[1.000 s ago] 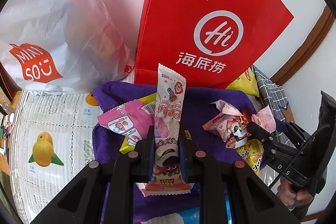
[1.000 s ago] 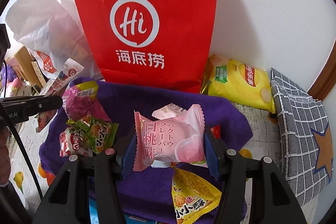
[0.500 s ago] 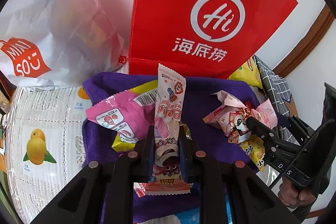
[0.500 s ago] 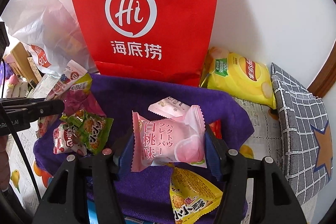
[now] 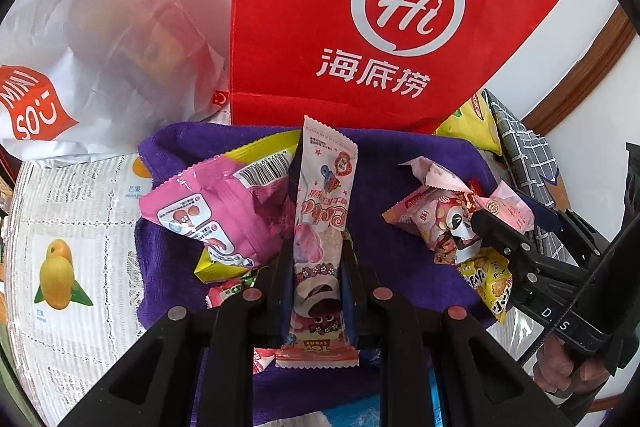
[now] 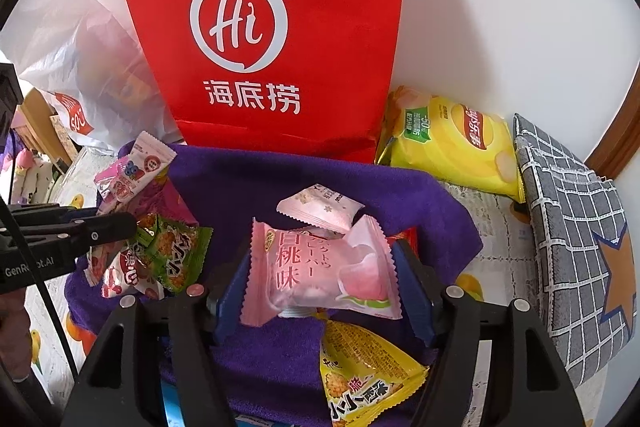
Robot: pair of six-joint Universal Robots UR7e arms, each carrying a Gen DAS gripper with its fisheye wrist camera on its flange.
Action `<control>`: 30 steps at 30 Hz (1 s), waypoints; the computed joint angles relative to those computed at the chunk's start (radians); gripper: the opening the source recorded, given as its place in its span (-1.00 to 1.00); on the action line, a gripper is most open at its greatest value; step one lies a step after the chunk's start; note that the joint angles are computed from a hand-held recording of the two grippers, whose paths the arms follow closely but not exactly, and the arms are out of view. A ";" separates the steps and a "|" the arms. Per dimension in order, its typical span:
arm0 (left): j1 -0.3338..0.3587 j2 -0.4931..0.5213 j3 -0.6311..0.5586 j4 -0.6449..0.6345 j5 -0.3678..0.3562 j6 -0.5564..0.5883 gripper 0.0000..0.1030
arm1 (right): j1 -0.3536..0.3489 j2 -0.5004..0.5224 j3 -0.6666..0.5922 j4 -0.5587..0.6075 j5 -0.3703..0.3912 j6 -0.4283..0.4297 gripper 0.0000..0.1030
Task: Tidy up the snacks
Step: 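Lower the peach packet onto the towel and open the right gripper, then lower the candy stick onto the towel and open the left gripper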
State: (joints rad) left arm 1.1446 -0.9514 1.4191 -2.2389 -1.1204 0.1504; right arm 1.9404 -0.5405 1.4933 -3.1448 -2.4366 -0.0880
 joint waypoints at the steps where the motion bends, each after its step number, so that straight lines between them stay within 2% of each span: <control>1: -0.001 0.001 0.000 0.000 0.000 0.000 -0.63 | 0.000 0.000 0.000 -0.002 0.001 0.001 0.33; 4: -0.004 0.004 0.005 -0.004 0.005 0.004 -0.62 | 0.002 -0.002 0.004 -0.013 0.003 0.001 0.45; 15: -0.008 0.006 0.005 0.010 -0.008 0.009 -0.49 | 0.011 -0.017 0.021 -0.068 0.021 -0.010 0.46; 17: -0.011 0.002 0.011 0.002 -0.011 0.017 -0.33 | 0.012 -0.018 0.021 -0.073 0.020 -0.011 0.46; 20: -0.016 -0.005 0.023 -0.021 -0.012 0.032 -0.18 | 0.014 -0.021 0.025 -0.082 0.020 -0.009 0.46; 30: -0.027 -0.028 0.037 -0.042 -0.006 0.044 0.07 | 0.030 -0.020 0.023 -0.101 0.002 -0.024 0.46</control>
